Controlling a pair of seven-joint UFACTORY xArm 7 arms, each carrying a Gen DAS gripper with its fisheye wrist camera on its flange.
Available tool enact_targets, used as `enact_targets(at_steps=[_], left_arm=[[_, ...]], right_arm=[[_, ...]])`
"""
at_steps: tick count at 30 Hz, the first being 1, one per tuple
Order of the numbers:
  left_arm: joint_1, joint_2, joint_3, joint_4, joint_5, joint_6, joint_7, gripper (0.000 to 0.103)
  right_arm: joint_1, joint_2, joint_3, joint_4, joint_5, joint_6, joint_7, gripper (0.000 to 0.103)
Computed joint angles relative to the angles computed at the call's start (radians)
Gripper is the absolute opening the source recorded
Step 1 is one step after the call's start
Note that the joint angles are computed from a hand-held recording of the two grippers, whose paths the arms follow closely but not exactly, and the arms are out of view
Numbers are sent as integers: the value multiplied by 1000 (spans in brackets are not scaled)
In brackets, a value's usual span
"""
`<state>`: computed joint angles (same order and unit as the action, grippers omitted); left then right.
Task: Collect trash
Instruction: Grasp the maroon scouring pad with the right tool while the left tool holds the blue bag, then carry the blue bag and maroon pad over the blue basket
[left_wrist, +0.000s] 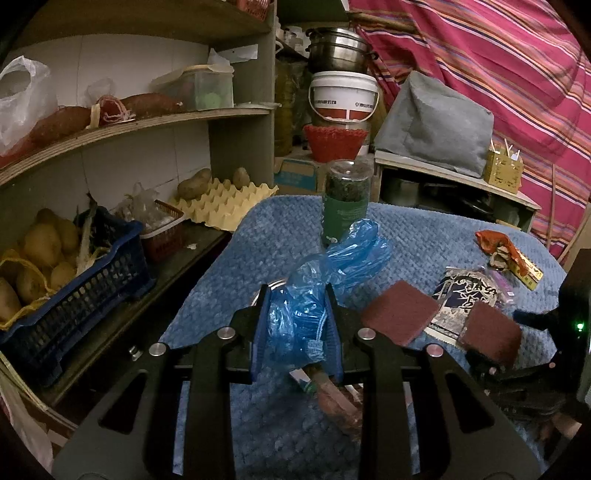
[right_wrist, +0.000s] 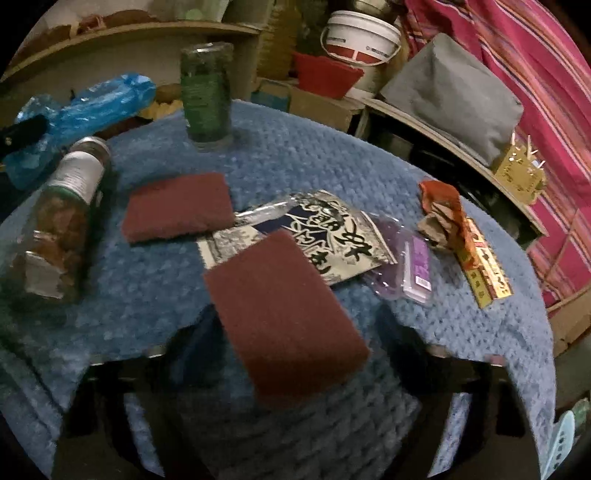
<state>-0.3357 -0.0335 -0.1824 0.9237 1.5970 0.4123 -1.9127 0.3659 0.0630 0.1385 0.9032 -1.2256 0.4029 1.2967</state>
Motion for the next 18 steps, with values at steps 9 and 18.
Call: enact_targets(at_steps=[9,18], left_arm=[[-17,-20,-17,9,-28,19,22,26],[-58,-24,-55,41,-55,64,39,26]], right_arm=[[-33,-85,4,-79,-60,-72,93,70],[-122,-267,52,-211,-110,-83,189,70]])
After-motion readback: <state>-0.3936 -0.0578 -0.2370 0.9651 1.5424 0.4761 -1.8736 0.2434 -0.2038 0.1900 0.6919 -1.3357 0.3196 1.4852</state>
